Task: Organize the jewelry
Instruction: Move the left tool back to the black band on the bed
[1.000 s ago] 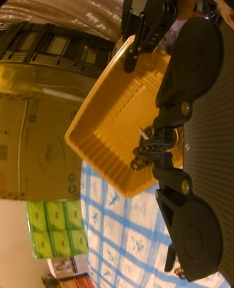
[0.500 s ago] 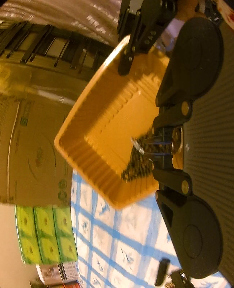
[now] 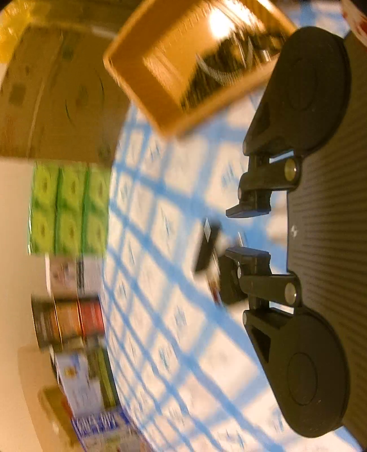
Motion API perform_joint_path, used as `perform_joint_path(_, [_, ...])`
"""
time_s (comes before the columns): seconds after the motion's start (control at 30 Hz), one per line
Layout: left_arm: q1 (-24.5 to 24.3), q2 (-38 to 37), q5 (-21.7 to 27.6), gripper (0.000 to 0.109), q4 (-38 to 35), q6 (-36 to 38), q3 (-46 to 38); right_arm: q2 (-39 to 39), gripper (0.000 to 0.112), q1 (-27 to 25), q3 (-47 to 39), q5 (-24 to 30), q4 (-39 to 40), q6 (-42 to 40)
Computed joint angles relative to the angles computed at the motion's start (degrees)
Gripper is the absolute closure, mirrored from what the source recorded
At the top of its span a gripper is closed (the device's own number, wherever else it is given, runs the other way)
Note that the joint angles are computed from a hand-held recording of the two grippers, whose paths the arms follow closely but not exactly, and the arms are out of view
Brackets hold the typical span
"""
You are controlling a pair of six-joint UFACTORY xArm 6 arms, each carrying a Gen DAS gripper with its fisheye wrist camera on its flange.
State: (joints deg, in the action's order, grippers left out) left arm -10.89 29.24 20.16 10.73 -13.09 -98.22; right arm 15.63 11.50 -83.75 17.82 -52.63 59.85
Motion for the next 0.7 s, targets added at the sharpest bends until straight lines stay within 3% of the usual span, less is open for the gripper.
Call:
perform_joint_path(0.17, [3.3, -0.9, -1.1, 0.080, 6.7, -5.7, 3.1, 0.0, 0.104, 0.0, 0.0, 0.0, 0.0, -0.2])
perform_joint_path(0.3, [4.3, 1.3, -0.8, 0.077, 9.2, -2.1, 1.0, 0.0, 0.104, 0.0, -0.1, 0.1, -0.1, -0.3])
perform_joint_path(0.53, [4.8, 8.3, -0.8, 0.075, 1.5, 15.4, -6.8, 0.0, 0.104, 0.0, -0.1, 0.5, -0.4, -0.4])
perform_joint_path(0.7, [4.6, 14.1, 4.3, 0.074, -5.1, 28.5, -15.4, 0.0, 0.104, 0.1, -0.2, 1.0, -0.3, -0.6])
